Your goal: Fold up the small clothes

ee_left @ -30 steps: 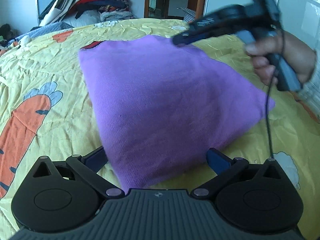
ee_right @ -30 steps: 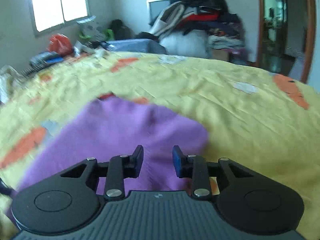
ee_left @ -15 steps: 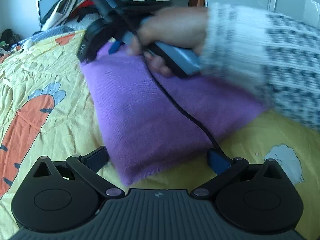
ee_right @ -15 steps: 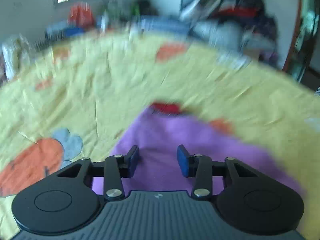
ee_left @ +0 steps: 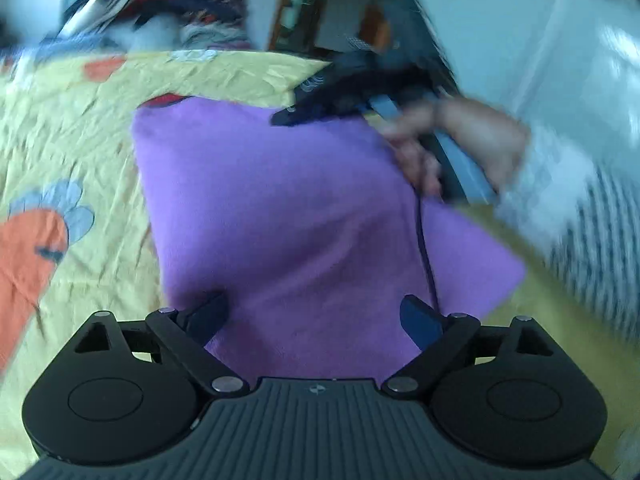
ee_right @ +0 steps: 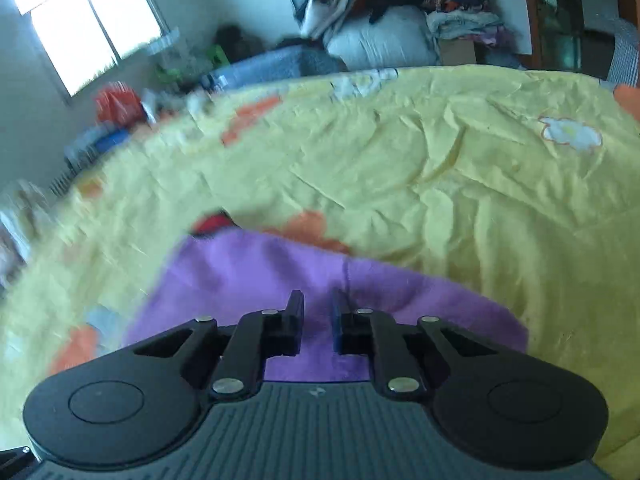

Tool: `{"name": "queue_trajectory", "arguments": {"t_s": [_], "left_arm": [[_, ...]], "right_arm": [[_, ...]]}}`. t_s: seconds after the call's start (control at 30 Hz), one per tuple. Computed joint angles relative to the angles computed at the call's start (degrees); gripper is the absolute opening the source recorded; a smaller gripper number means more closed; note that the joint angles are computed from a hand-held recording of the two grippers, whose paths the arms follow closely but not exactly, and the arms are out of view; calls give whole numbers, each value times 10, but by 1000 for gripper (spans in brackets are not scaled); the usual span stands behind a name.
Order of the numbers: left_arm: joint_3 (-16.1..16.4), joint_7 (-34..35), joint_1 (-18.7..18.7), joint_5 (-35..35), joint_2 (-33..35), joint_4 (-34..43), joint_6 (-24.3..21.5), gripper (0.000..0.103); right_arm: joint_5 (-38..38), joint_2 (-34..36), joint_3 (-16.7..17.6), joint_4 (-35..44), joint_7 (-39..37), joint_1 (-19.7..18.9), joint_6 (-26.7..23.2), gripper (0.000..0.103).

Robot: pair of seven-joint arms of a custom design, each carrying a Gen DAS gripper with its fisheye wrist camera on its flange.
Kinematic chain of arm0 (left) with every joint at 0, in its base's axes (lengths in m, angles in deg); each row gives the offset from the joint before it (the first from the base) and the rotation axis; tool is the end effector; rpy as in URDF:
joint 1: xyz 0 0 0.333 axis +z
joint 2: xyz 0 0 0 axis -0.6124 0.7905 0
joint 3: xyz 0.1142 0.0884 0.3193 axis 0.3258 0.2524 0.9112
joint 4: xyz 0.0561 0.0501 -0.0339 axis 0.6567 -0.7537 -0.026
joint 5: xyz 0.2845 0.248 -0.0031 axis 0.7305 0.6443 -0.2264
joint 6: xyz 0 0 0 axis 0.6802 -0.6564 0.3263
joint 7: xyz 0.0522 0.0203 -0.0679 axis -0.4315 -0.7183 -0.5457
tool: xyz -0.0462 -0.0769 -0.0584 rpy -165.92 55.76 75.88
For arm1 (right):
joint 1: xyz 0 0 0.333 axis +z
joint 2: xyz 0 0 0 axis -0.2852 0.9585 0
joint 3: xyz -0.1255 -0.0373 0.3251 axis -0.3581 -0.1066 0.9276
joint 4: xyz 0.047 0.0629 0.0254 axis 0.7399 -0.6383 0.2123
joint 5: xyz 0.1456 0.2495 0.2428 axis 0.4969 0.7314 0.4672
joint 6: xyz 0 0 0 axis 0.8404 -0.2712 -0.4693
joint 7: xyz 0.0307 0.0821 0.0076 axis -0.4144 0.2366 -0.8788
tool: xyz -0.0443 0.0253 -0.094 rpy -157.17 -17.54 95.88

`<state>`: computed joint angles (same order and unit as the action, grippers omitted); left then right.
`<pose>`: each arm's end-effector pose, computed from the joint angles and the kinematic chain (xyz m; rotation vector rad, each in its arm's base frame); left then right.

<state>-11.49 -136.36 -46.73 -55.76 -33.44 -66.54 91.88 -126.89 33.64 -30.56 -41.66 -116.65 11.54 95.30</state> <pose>0.4179 -0.1257 0.3827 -0.8125 2.7231 -1.2529 0.4667 0.3429 0.3839 -1.3539 1.9651 -0.5268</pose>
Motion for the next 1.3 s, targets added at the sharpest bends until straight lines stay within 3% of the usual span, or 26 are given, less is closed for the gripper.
{"name": "queue_trajectory", "arguments": {"t_s": [0.03,0.1,0.17,0.2,0.27,0.3,0.33,0.37,0.4,0.43,0.47,0.53,0.63,0.7,0.8,0.83,0.97,1.07,1.17,1.23,1.3], "left_arm": [[-2,11,-1,-4,-4,-6,8,93],[-5,45,-6,-26,-11,-19,29,94],[-10,76,-13,-51,-16,-28,51,96],[-11,66,-15,-50,-18,-29,52,96],[-7,8,-9,6,-25,-21,36,97],[2,-12,-5,25,-24,-11,15,97],[10,-18,-2,24,-18,5,-1,97],[15,-15,1,10,-9,26,-8,101],[17,-11,3,-3,5,52,-13,103],[16,-21,5,-5,29,86,-18,103],[14,-54,9,9,60,130,-36,103],[4,-127,17,45,132,220,-66,102],[-21,-232,17,107,235,339,-62,92],[-29,-308,8,163,290,400,-51,87],[-39,-359,-1,216,333,432,-16,85],[-54,-330,9,198,334,428,-1,88],[-85,-320,33,192,350,435,37,87],[-107,-272,45,186,340,412,77,86],[-99,-311,30,223,331,403,109,84],[-106,-330,49,221,309,389,80,84],[-121,-269,91,161,264,351,9,88]], "right_arm": [[7,0,0,-1,-1,-1,-5,0],[43,10,2,12,-40,5,-50,0],[64,14,-2,20,-54,3,-58,0],[91,14,-2,21,-76,0,-66,0],[187,0,5,18,-146,-1,-112,12],[202,-19,6,1,-156,-4,-105,14],[178,-43,-2,-24,-135,-1,-75,31],[145,-71,10,-48,-105,-10,-65,74],[137,-97,14,-67,-89,2,-86,96],[121,-123,34,-82,-48,14,-138,103],[69,-151,60,-107,21,28,-186,103],[23,-178,98,-137,75,43,-230,103],[91,-151,136,-116,9,78,-280,99],[112,-100,156,-71,-18,112,-357,98],[112,-49,149,-26,-38,149,-393,87],[105,-36,141,-16,-43,159,-395,87],[73,-43,115,-50,-44,143,-281,85],[82,-58,101,-77,-49,147,-264,85],[105,-76,107,-88,-40,145,-265,85],[117,-82,118,-79,-39,157,-302,85],[92,-84,131,-71,-4,172,-323,85]]}}
